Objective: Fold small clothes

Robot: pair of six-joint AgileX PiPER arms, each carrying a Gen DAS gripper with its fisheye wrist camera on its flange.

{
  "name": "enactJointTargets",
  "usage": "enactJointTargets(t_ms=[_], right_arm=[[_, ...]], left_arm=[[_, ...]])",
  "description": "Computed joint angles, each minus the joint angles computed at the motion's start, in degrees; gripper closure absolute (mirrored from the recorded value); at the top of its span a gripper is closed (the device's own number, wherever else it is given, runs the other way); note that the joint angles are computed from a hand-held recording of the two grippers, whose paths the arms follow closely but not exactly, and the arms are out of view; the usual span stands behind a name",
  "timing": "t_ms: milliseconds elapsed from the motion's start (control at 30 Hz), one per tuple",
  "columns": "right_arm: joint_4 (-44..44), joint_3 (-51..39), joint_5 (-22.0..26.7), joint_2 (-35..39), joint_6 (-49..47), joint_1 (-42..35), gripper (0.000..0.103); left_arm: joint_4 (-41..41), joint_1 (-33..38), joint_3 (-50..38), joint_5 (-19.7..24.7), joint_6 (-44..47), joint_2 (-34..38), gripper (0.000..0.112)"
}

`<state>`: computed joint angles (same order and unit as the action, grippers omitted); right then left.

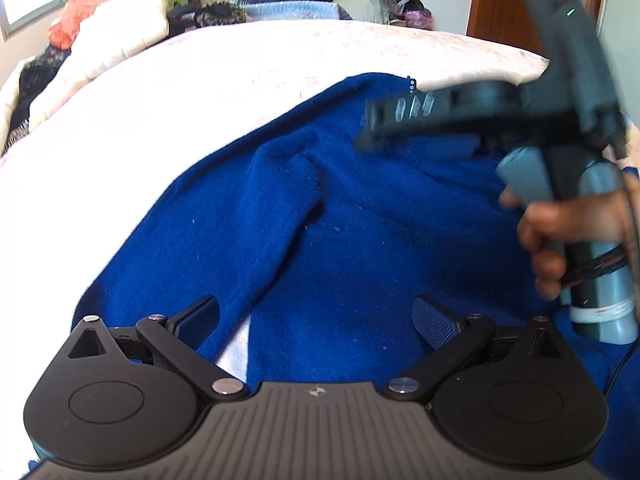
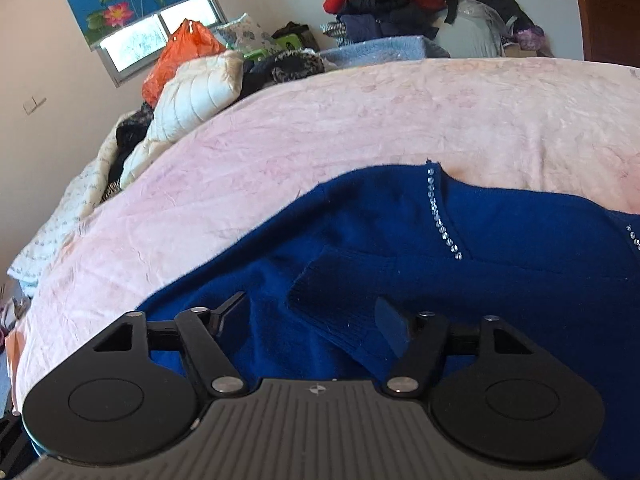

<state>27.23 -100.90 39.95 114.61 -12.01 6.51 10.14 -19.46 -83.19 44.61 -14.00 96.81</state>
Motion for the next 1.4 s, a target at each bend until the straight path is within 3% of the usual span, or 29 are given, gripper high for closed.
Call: enactJointTargets(t_ms=[67,100,200,367,567,733,833,933,1033,1100,1233,1333,1400], right_arm=[[-4.38,0.08,-0.23,-0.53,2.22,0.86,0.027],[-4.24,3.09,-3.71,-2.30,1.93,1.32,0.027],[0.76,7.80,-7.78,-6.15,-2.98,1.41,0.027],[-2.70,13.95,-14.27,-12.21,-6.20,4.67,0.025],[2.54,18.62,-15.36,-16.79,-18.41,9.29,0.023],[-3.47,22.00,-17.84,-19.11,-21.06,16.54,0.023],[-13.13,25.77,-23.04,-20.88,-19.62,22.78,0.023],[-24.13,28.99,-26.74,-22.30,-16.77,28.98,0.024],[-18.75,29.60,-24.15,-22.78,-27.49,32.80,0.028],[-21.66,30.52,-22.94,-22.79,-28.53,35.63,0.031],[-36.94,30.88,-20.27,-21.36,-20.82,41.64,0.040],[-47.81,32.17,-21.54,-20.88,-13.44,44.87,0.044],[-47.62,30.40,-20.65,-19.66,-13.86,45.49,0.044]], left_arm=[[0.22,0.15,1.02,-0.43,-0.66,-1.40,0.009],[1.31,0.05,1.95,-1.11,-1.48,-2.29,0.009],[7.06,-0.18,4.02,-1.31,-6.35,-4.44,0.009],[12.92,3.91,10.06,-1.79,-11.60,-9.70,0.009],[28.82,9.55,18.73,-0.08,-21.95,-12.43,0.009],[35.61,15.96,21.73,-0.14,-24.86,-10.98,0.009],[34.49,20.01,21.67,-2.72,-24.32,-10.69,0.009],[35.73,20.85,20.33,-0.84,-26.28,-10.57,0.009],[35.54,21.81,17.81,0.30,-25.93,-10.37,0.009],[31.45,23.40,16.06,-0.12,-22.97,-10.77,0.009],[22.63,26.65,13.69,-1.34,-16.09,-10.60,0.009],[21.72,26.93,13.04,-1.13,-15.35,-11.15,0.009],[22.50,27.05,12.59,-1.02,-15.90,-11.34,0.009]])
